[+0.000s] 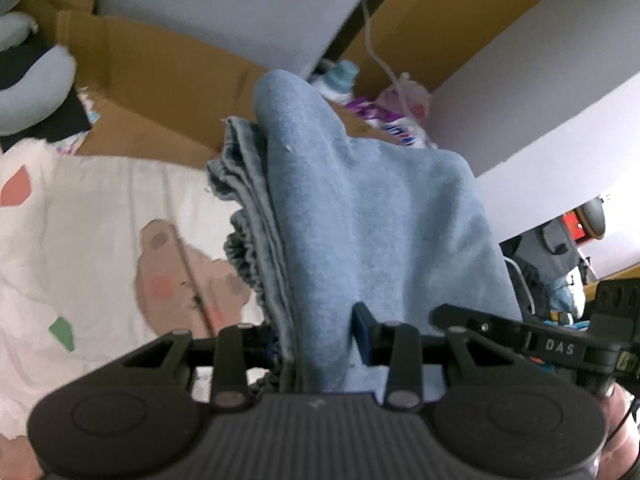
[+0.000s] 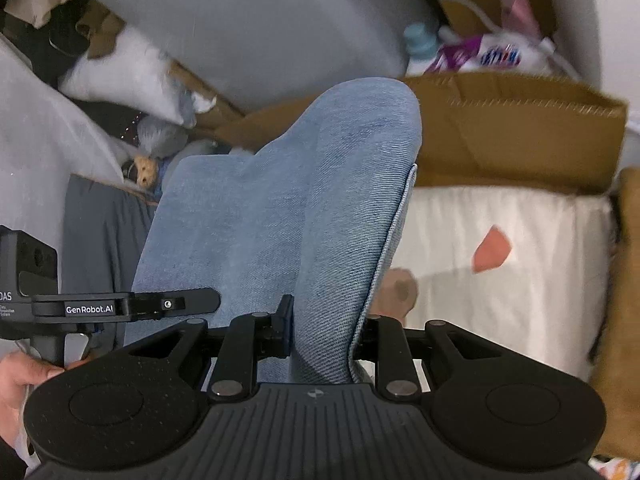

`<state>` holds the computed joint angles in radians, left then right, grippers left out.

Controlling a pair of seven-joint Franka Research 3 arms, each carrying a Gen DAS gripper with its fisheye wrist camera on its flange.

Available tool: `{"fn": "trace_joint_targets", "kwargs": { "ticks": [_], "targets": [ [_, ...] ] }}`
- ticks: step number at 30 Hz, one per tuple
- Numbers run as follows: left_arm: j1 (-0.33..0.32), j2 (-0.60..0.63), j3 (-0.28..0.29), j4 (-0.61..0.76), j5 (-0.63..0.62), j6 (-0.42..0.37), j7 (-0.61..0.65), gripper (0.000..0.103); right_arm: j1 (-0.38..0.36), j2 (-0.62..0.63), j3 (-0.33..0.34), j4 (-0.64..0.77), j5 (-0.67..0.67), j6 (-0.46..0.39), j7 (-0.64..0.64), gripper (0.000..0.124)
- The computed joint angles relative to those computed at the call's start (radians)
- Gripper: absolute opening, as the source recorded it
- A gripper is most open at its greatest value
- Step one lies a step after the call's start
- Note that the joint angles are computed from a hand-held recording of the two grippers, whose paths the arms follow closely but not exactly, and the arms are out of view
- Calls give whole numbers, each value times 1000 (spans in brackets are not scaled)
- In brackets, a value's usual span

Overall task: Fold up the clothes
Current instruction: 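Carry the held stack of jeans with both grippers toward the storage area by the wall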

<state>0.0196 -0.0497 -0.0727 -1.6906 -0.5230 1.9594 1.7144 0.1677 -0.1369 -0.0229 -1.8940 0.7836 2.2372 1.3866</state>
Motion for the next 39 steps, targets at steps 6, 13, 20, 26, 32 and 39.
{"fn": "trace_joint_targets", "kwargs": {
  "ticks": [6,13,20,26,32,39],
  "targets": [
    [-28,16,-26,30,-21,37,-39,39,-33,-2,-14,55,-103,-23,67,23],
    [-67,30,-56,43,-32,52,-63,39,-70,-53,-40,36,-157,-63,76,23],
    [-103,36,-78,23,-34,77,-95,39,-102,-110,-73,-27,-158,-83,44,23],
    [-138,66,-103,20,-19,101,-109,39,-135,-151,-104,-101,-138,-91,8,23],
    [-172,122,-137,19,-46,166,-112,39,-177,-164,-142,-138,-132,-104,-49,23],
    [-213,199,-189,36,-72,248,-104,38,-243,-164,-176,-161,-151,-106,-108,23]
  ]
}}
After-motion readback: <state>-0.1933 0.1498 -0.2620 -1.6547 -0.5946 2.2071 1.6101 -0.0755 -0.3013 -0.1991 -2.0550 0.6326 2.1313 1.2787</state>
